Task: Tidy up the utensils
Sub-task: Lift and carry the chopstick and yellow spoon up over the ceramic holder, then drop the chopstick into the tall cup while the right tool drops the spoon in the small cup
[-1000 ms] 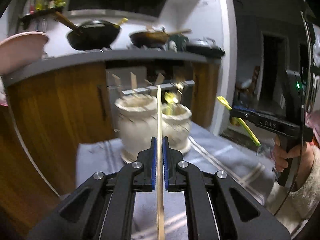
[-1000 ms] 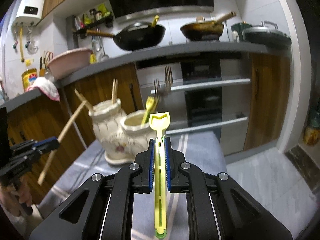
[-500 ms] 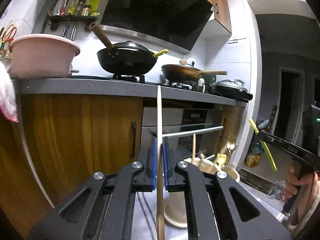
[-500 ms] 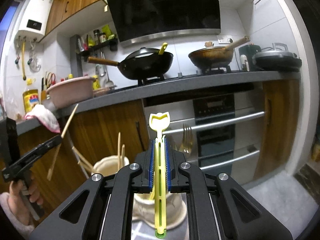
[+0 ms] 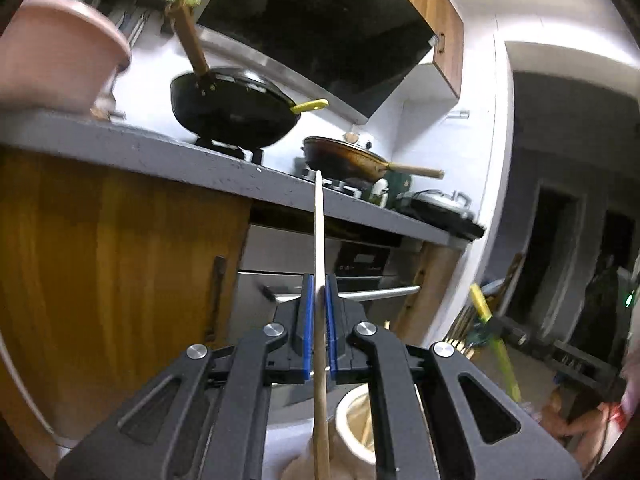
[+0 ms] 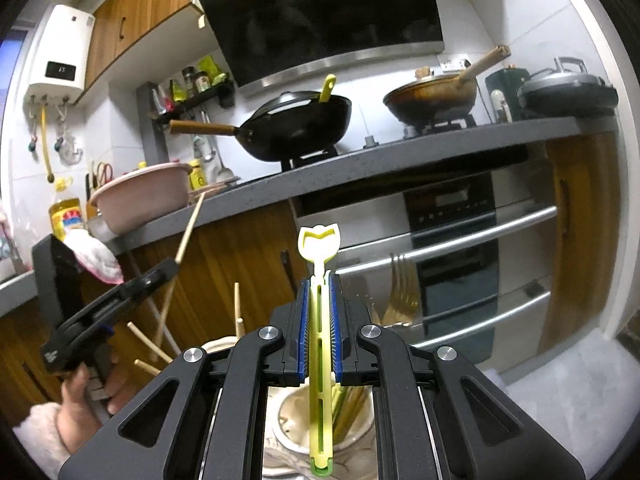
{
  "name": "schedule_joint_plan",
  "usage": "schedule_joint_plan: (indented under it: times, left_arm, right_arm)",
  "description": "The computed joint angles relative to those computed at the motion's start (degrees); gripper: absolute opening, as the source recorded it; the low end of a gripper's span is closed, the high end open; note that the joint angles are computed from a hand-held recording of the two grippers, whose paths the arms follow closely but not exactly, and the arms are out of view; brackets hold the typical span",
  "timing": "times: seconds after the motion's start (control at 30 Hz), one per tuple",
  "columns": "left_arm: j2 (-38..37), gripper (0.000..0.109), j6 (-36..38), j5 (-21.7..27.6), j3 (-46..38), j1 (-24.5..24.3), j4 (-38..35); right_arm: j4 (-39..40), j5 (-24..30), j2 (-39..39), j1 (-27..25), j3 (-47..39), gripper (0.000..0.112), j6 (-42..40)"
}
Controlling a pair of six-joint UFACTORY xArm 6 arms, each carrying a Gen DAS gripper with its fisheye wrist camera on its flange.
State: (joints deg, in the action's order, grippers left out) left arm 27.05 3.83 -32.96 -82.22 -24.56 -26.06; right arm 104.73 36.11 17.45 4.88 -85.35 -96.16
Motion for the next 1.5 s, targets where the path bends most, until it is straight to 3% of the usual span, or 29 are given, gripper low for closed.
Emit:
schedule_joint_plan:
  times: [0.27, 0.4, 0.57, 1.0, 1.27, 1.5]
  left_arm:
    - [6.1, 0.006, -19.6, -1.1, -6.5, 3.8, 17.8]
    - [8.1, 0.006, -20.5, -0.8, -8.9, 3.8, 20.8]
    - [8.7, 0.006, -27.9, -1.5, -9.0, 5.3, 30.6]
    - [4.3, 0.006, -30.4, -5.1, -0.6, 6.6, 33.3]
    - [-0.7, 0.007, -20.9, -4.9, 6.6, 4.7, 24.1]
    - [-0.9, 0.008, -22.6, -5.1, 7.6, 5.3, 24.8]
  right_arm:
    - [0.5, 1.4, 3.3, 0.0, -2.3, 0.01, 2.9]
    - [2.9, 4.2, 3.8, -0.4, -2.1, 0.01, 1.6]
    - [3.7, 6.1, 4.5, -0.7, -2.4, 0.01, 1.4]
    - [5.4, 6.0, 5.5, -0.3, -2.7, 0.01, -0.9]
    - [8.0, 4.3, 6.3, 0.6, -3.8, 0.01, -3.4]
    - [8.9, 1.9, 7.1, 2.0, -4.8, 0.01, -6.5]
